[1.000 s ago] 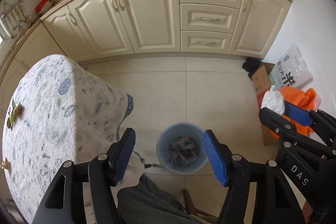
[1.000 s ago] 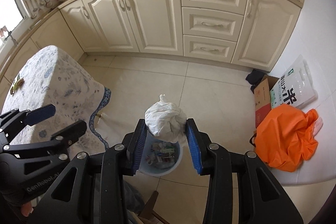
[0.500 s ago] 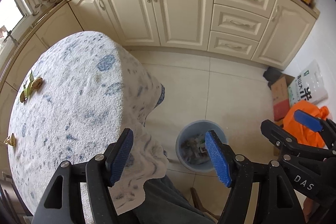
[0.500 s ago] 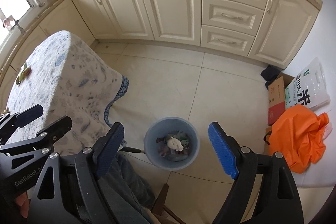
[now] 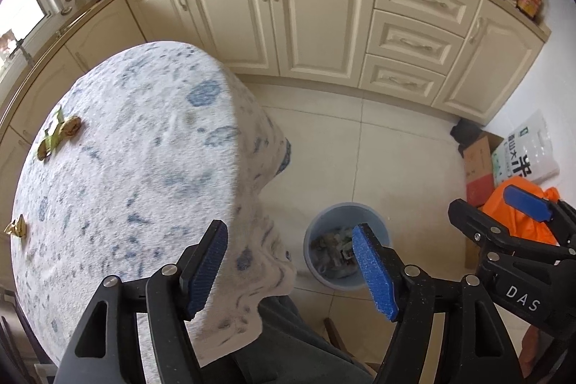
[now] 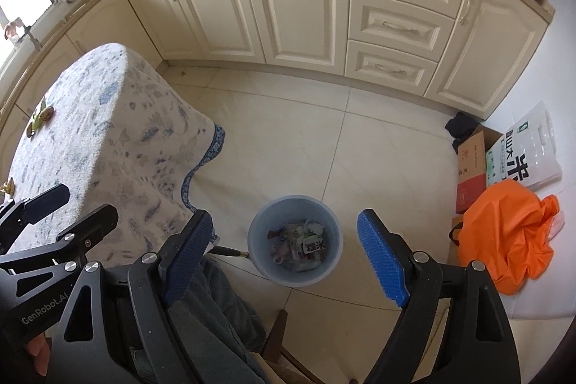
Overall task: Collect trash
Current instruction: 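Move both open tools back over the trash on the table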
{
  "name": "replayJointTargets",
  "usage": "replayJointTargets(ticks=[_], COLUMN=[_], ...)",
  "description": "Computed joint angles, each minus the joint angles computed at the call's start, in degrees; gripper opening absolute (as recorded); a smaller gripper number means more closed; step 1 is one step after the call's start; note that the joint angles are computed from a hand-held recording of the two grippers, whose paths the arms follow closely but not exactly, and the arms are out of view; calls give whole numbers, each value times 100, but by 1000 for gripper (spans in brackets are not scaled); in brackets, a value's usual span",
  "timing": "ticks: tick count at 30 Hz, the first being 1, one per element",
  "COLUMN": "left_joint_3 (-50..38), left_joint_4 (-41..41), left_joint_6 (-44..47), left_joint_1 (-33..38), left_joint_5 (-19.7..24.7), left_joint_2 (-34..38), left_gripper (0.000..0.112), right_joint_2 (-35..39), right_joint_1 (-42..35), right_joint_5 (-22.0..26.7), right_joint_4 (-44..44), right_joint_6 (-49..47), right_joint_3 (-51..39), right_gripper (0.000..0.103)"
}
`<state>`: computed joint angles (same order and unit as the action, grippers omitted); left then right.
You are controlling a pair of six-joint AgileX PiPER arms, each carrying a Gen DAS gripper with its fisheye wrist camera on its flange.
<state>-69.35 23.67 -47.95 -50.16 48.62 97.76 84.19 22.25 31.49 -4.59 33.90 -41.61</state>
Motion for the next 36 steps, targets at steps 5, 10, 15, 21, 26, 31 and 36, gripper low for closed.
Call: replayJointTargets(ticks=[5,10,15,21,26,31,36], left_joint_3=[665,1424,2000,2386,2451,2394,2181], left_joint_4=[167,332,278,-30,-422,-984,-1554], left_joint_6=[-244,-536,-495,52,801,1752,2643], left_joint_1=[300,828,1567,2749,3859,5038,6100], left_joint_5=[-47,7,109,256,310,188,-99], left_joint_2=[-673,-1509,-2269,-2984,-3305,-3307,-2872], left_gripper=[71,74,79,79,81,84,85], right_joint_2=[297,775,1416,2176,2826,3562,4346], right_joint_1=[445,1073,1745,2315,2619,2791,2823], right_joint_5=[32,149,344,655,1026,1509,2115], right_joint_4=[39,49,122,319,471,634,778], right_joint_6=[85,56,-107,-413,-690,-983,-1255], right_joint_3=[-474,-1187,-2147,-3344,-4429,-5647,-6985], right_gripper=[87,87,88,89,90,91,91])
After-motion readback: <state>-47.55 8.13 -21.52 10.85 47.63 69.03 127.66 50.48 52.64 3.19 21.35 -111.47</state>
